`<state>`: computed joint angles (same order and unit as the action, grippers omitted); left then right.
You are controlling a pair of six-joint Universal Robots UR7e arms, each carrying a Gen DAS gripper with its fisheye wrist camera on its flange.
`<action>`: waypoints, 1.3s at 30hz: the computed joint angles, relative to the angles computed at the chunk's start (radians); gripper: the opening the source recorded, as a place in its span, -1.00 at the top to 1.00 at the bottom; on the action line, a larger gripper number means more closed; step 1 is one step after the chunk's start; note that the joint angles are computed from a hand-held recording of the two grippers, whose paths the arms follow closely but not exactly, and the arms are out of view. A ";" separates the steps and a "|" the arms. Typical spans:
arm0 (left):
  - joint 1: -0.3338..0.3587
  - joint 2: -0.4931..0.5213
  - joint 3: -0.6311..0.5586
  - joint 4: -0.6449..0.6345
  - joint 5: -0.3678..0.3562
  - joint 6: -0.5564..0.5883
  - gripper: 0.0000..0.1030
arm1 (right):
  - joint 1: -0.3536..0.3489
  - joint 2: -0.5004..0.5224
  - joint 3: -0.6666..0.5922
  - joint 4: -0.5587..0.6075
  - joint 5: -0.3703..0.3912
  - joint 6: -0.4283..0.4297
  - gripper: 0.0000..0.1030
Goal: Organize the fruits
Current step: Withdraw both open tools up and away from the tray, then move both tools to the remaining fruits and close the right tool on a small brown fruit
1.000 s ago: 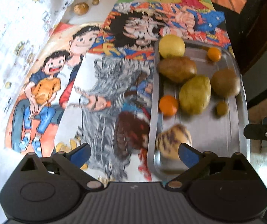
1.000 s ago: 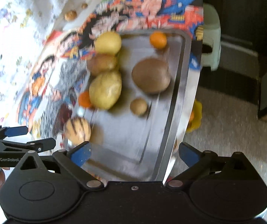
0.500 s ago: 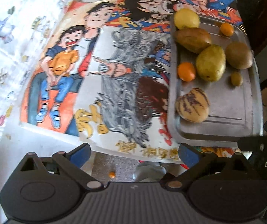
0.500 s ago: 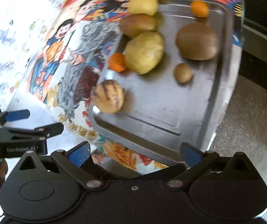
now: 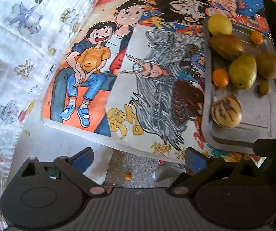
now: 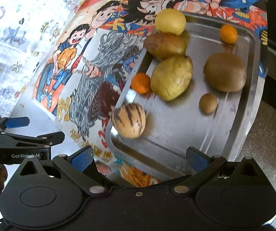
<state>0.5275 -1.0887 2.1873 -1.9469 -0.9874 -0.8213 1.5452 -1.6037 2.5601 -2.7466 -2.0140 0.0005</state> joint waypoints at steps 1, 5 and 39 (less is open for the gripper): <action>0.009 0.004 -0.005 -0.003 0.004 0.004 -0.99 | 0.003 0.009 -0.010 0.001 -0.005 0.007 -0.99; 0.041 0.022 -0.035 -0.007 0.029 0.035 -0.99 | -0.001 0.033 -0.043 -0.004 -0.003 0.021 -0.99; 0.359 0.745 -0.659 -1.437 0.304 1.780 -0.99 | -0.116 0.670 -0.880 -0.405 0.126 -0.855 -0.87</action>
